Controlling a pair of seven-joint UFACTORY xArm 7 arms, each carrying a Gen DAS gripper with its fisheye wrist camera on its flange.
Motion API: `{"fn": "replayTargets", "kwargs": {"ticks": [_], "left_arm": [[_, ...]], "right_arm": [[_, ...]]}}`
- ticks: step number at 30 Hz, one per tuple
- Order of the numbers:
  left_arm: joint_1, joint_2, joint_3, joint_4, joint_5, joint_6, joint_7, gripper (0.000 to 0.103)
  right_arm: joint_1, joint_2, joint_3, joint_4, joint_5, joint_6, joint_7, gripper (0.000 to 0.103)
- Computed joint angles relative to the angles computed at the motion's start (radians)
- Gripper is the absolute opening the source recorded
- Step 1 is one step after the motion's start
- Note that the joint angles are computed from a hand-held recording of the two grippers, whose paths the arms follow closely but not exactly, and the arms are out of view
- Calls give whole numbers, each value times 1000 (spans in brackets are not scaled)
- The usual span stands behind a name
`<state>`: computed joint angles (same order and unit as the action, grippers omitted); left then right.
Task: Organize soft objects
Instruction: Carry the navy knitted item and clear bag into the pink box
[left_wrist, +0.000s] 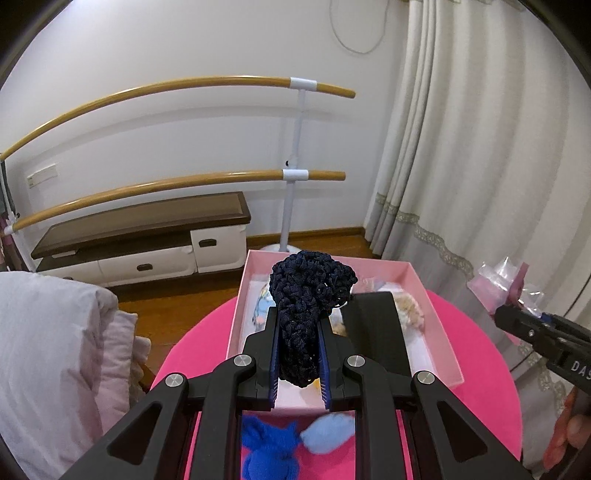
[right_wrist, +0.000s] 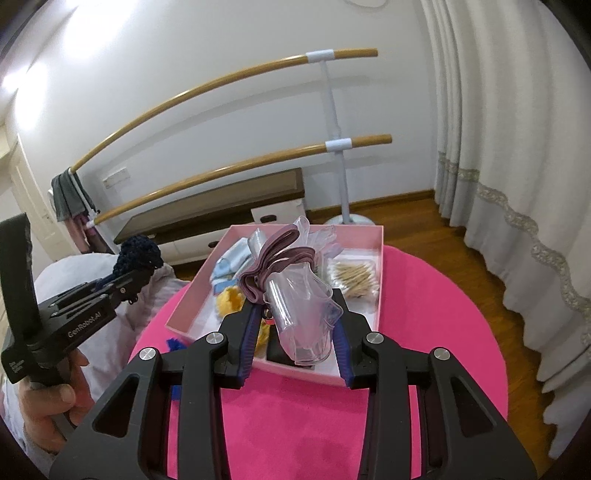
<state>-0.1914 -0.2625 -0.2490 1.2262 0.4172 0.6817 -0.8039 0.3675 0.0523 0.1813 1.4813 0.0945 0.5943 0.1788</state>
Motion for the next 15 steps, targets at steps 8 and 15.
{"fn": "replayTargets", "kwargs": {"ticks": [8,15], "left_arm": [[-24,176,44,127,-5,-9,53,14],[-69,296,101,221,-24,-12,76,14]], "right_arm": [[-7,98,-14,94,-23,48,18,34],[-8,166,-22,153,-34,80,28,34]]}}
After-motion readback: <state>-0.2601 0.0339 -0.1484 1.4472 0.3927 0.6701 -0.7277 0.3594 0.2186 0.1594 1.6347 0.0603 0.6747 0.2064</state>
